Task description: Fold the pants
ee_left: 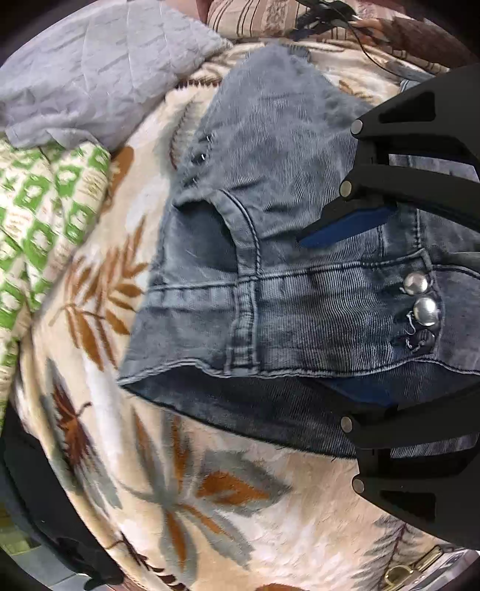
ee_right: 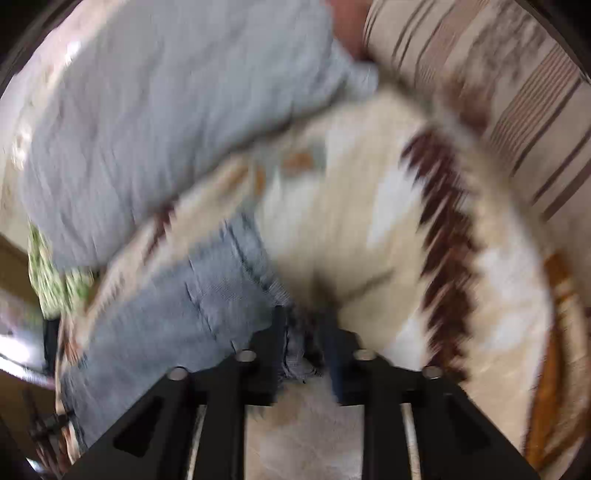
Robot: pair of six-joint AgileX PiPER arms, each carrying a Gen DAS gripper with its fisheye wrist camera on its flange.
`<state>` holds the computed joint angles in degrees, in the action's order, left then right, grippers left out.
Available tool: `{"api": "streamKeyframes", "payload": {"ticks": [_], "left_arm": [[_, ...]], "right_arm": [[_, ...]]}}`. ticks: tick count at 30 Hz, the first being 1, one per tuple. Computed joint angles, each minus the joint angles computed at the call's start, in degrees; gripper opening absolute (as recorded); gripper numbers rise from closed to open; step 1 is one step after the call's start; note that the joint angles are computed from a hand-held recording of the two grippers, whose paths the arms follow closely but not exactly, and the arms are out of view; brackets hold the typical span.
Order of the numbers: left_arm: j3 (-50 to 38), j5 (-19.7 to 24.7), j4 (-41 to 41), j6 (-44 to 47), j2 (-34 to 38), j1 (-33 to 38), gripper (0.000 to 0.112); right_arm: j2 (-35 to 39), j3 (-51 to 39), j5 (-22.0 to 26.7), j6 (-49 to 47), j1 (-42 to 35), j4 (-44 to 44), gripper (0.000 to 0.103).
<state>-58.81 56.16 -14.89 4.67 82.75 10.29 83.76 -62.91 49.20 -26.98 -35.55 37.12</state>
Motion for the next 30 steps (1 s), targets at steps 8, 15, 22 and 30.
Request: {"api": "streamKeyframes", "payload": {"ticks": [8, 15, 22, 30], "left_arm": [[-6.14, 2.96, -6.42, 2.36, 7.98, 5.46, 0.072], [-5.92, -4.75, 1.63, -0.94, 6.91, -1.28, 0.072], [-6.21, -6.35, 12.38, -8.97, 8.63, -6.72, 0.072], [0.21, 8.99, -5.44, 15.05, -7.32, 13.06, 0.075]], "right_arm": [[13.21, -12.02, -2.1, 9.84, 13.47, -9.3, 0.07], [14.82, -16.37, -10.34, 16.89, 20.87, -22.09, 0.019], [16.71, -17.54, -8.63, 23.57, 19.04, -25.26, 0.023], [-16.37, 3.99, 11.07, -0.14, -3.11, -8.03, 0.059]]}}
